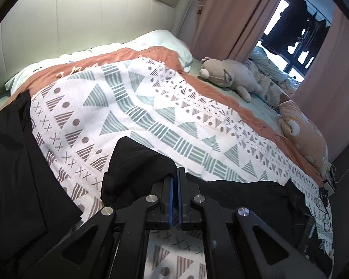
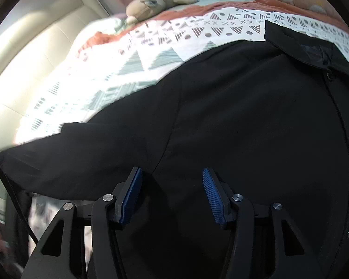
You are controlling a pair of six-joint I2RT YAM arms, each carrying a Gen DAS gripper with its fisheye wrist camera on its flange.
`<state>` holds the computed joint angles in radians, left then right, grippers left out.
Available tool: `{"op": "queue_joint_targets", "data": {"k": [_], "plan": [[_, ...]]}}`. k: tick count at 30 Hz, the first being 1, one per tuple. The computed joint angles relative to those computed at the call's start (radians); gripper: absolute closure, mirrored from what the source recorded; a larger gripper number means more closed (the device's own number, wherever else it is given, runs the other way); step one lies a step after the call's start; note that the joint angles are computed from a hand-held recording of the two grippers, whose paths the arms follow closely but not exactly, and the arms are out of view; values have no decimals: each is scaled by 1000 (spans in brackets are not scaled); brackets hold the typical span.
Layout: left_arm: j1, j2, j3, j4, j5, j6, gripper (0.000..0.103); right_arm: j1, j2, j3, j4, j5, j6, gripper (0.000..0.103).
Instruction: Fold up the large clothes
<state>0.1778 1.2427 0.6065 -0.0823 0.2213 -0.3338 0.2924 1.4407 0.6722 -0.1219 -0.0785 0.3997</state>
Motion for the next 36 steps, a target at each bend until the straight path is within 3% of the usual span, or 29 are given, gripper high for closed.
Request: {"op": "queue_joint_targets", "data": {"k": [3,6,9,11,14,20,23,27,32,36], "plan": [[-80,-49,48,-51,-13,-27,98,52,30,70,-91,82,-42,51],[-166,-93,96,-95,-33,-48,98,-4,-23,57,-123,-38,-44,51],[-255,-122,149,-133,-56,-60,98,-54,-140,14,-183,-55,-79,50],[-317,-135,179,-146,-75,-70,98,-106,-237,-14,-235,-77,-108,39],[-410,-130,216,-152,-104,-97,98,-200,-423,-57,-335,-89,-163,30],[-581,-82,291,-148,-156,-138,98,-441,-720,-64,-578,-176,-297,29],[-657,-52,330,-152,-179,-147,98,-583,-809,-63,-654,-234,-374,21],[-743,12,375,-132,-199,-165,98,-781,-921,-55,-773,-334,-468,19],[-831,114,423,-90,-200,-209,98,-1146,-926,-62,-935,-547,-740,18],[-882,210,471,-60,-186,-232,98,-1426,-726,-45,-1007,-694,-976,18]]}}
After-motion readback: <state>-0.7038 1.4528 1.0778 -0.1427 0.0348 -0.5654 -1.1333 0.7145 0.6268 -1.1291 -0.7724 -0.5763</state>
